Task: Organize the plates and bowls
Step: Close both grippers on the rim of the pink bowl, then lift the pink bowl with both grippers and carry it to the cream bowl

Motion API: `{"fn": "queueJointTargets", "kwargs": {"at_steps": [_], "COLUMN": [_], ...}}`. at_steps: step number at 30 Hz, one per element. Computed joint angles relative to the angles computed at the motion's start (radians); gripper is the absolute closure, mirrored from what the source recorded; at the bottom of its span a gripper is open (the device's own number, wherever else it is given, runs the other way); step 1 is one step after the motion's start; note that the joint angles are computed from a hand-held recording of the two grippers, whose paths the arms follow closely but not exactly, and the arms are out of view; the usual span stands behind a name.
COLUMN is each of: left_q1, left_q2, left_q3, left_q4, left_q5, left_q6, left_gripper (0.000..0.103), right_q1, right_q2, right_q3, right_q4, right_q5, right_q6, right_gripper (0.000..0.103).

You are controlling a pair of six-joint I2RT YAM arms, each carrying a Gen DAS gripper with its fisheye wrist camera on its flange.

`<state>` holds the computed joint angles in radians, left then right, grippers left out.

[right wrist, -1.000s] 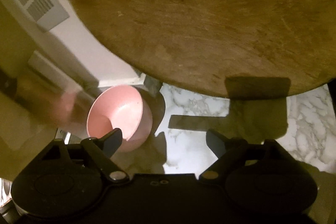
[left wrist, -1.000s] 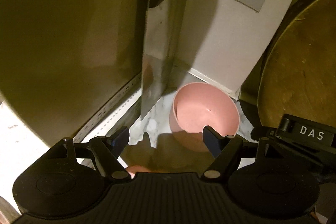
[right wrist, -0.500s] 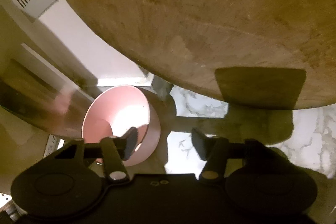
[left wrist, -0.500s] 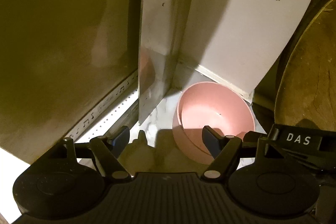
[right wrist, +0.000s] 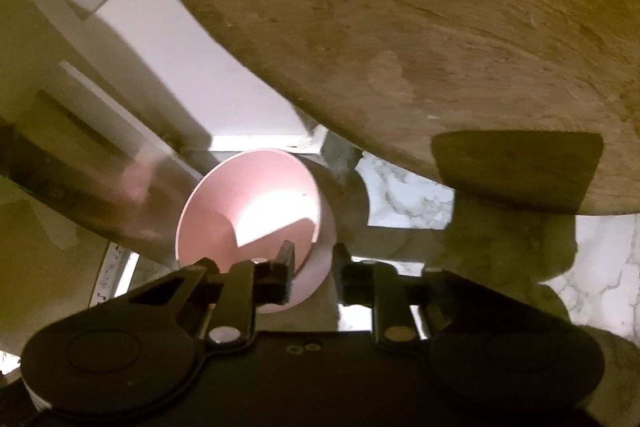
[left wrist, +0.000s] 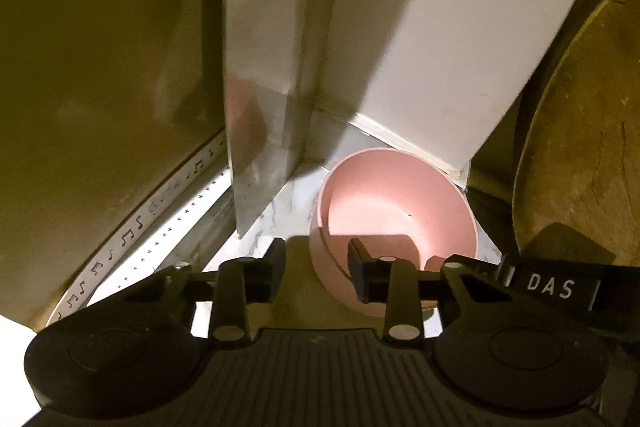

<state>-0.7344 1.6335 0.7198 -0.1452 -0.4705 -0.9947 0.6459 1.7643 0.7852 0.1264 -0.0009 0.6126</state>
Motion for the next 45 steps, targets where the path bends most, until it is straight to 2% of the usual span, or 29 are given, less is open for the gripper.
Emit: {"fn": "queueJointTargets", "kwargs": {"at_steps": [4, 9, 19, 28, 31, 38, 45], "left_q1": [-0.020, -0.057, -0.212, -0.435, -0.522, -0.726, -0.905], "left_q2": [-0.002, -0.023, -0.159, -0.290, -0.323, -0.343, -0.320], "left_q3": [0.004, 0.000, 0.008, 0.023, 0.034, 0.082, 0.122], "left_q4": [-0.017, -0.057, -0.269, -0.523, -0.606, -0.789, -0.920], "left_q5": [-0.004, -0.003, -0.056, -0.124, -0.136, -0.179, -0.192], "left_q6": [0.003, -0.024, -0.128, -0.307, -0.382, -0.587, -0.790], "left_gripper": [0.086, 0.087, 0.087, 0.087, 0.087, 0.087, 0.087], "right_q1": [0.012, 0.019, 0.056, 0.180, 0.242, 0.470, 0.715], "right_q2": [-0.005, -0.031, -0.219, -0.509, -0.619, -0.807, -0.885], "right_q3": [0.011, -0.011, -0.136, -0.259, -0.281, -0.307, -0.317], "right_q4": [-0.032, -0.048, -0.101, -0.251, -0.350, -0.552, -0.706], "right_q5": [0.013, 0.013, 0.032, 0.114, 0.147, 0.318, 0.480], "right_q6": [-0.010, -0.020, -0.006, 0.065, 0.124, 0.286, 0.500], "right_gripper": [0.091, 0.092, 0.092, 0.093, 0.093, 0.093, 0.094]}}
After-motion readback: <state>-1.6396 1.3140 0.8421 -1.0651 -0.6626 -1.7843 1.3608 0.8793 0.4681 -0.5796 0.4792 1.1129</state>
